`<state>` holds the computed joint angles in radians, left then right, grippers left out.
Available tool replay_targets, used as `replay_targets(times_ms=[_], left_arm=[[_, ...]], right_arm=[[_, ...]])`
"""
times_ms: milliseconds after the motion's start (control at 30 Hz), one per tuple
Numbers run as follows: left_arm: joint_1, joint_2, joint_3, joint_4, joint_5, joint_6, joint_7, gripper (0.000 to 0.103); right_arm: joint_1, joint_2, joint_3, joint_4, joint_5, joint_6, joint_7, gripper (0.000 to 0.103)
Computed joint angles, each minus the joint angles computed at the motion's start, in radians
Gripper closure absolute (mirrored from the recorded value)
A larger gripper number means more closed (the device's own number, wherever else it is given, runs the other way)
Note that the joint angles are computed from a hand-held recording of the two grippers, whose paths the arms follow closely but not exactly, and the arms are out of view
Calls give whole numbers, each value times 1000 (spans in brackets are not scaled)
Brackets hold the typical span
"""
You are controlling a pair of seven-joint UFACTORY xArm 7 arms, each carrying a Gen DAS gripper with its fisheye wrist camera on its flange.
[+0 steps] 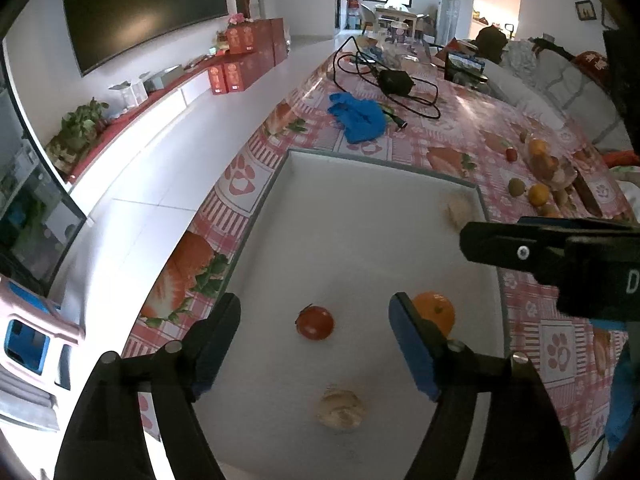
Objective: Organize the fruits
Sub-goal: 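Carry the tomato and bulb into the white tray and open both tools, then return the left tool to the fruit pile and grasp an orange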
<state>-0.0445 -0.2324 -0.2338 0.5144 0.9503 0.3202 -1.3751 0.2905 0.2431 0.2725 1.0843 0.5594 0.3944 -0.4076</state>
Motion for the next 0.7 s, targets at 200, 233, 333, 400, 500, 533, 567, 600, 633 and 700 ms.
replay_targets(times_ms=[200,233,333,400,500,533,567,600,633,700], left_arm=[[-30,-14,-12,21,-45,29,32,23],[-35,-15,-15,27,-53,33,36,23],[-54,-15,-25,45,-80,39,58,22],[-67,-9,-32,62,-96,40,73,22],[-91,15,-40,92,-121,29,96,22],[-99,24,-41,102,-128,24,103,22],[-110,37,-42,114,-139,20,111,22],[-120,52,-45,129,-142,16,115,22],[-130,72,-50,147,-140,13,113,22],[-158,112,-54,184,-130,16,107,22]], right_arm=[[-23,-44,-9,-33,38,1,-27,21],[-26,-52,-14,-40,44,-2,-32,21],[-39,-82,-27,-67,72,-5,-61,20],[-47,-101,-43,-85,89,-12,-72,0],[-68,-133,-62,-116,154,-26,-125,0],[-78,-141,-73,-123,174,-22,-141,0],[-83,-146,-83,-128,183,-21,-149,0],[-91,-152,-95,-136,191,-23,-155,0],[-97,-154,-105,-141,194,-23,-156,0],[-118,-158,-129,-153,201,-21,-160,0]])
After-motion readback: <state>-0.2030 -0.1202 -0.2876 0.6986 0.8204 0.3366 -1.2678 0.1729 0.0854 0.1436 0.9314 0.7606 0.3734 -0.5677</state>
